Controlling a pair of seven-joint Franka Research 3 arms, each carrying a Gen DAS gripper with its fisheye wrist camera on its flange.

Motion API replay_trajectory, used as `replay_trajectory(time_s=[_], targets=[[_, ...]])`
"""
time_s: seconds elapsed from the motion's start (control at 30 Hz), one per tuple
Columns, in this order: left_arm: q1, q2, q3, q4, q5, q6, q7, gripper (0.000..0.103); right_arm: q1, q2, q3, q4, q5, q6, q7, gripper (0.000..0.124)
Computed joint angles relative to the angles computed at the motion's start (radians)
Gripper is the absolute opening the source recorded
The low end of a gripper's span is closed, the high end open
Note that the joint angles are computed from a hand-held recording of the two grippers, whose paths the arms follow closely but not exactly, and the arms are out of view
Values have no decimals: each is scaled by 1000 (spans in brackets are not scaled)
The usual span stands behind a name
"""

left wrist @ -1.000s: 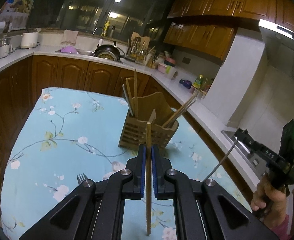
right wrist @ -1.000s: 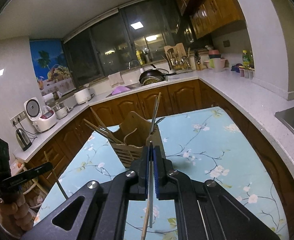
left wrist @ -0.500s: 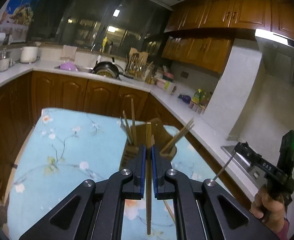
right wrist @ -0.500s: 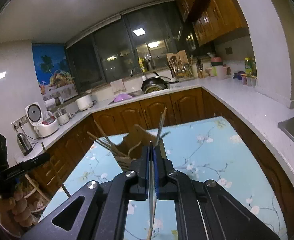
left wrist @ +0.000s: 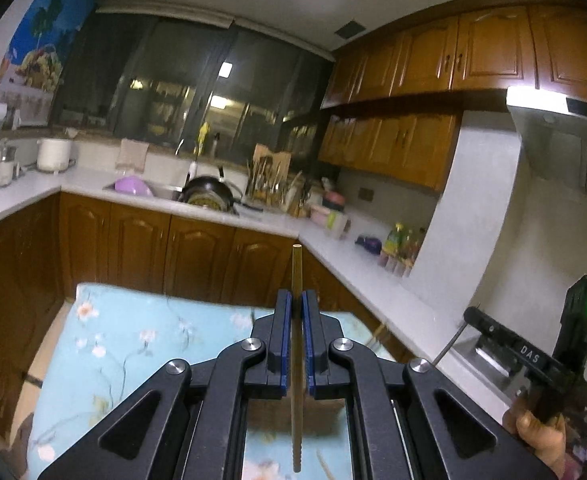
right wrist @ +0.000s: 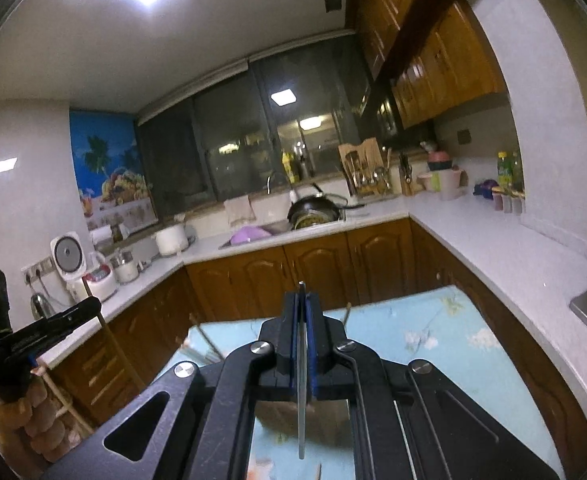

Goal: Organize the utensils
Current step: 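Lift both chopsticks and carry them over the wooden utensil holder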

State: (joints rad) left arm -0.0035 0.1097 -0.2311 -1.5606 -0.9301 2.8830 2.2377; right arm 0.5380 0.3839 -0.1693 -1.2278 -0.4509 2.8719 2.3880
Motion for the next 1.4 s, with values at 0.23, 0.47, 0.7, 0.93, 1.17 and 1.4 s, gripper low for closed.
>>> replay_trajectory(time_s=[0.23, 0.47, 0.7, 0.93, 1.17, 1.4], targets=[[4, 162, -69, 159, 52, 131, -6, 3, -9, 163, -26, 259, 39, -59, -34, 4], [-31, 306, -109, 221, 164, 303, -90, 3, -8, 269, -54, 392, 72, -88, -54, 4], [-130, 384, -30, 214, 294, 442, -244, 4, 11, 288, -89, 357, 55, -70, -7, 4], [-128, 421, -54, 219, 387, 512, -319, 3, 13, 298, -85, 333, 73, -68, 3, 4], [-83, 451, -100, 210, 492, 557, -410, 3, 14, 315, -91, 360, 74, -72, 7, 4], [-107, 458, -43, 201, 543, 534, -495, 3, 8, 324, -78, 374, 86, -91, -11, 4]])
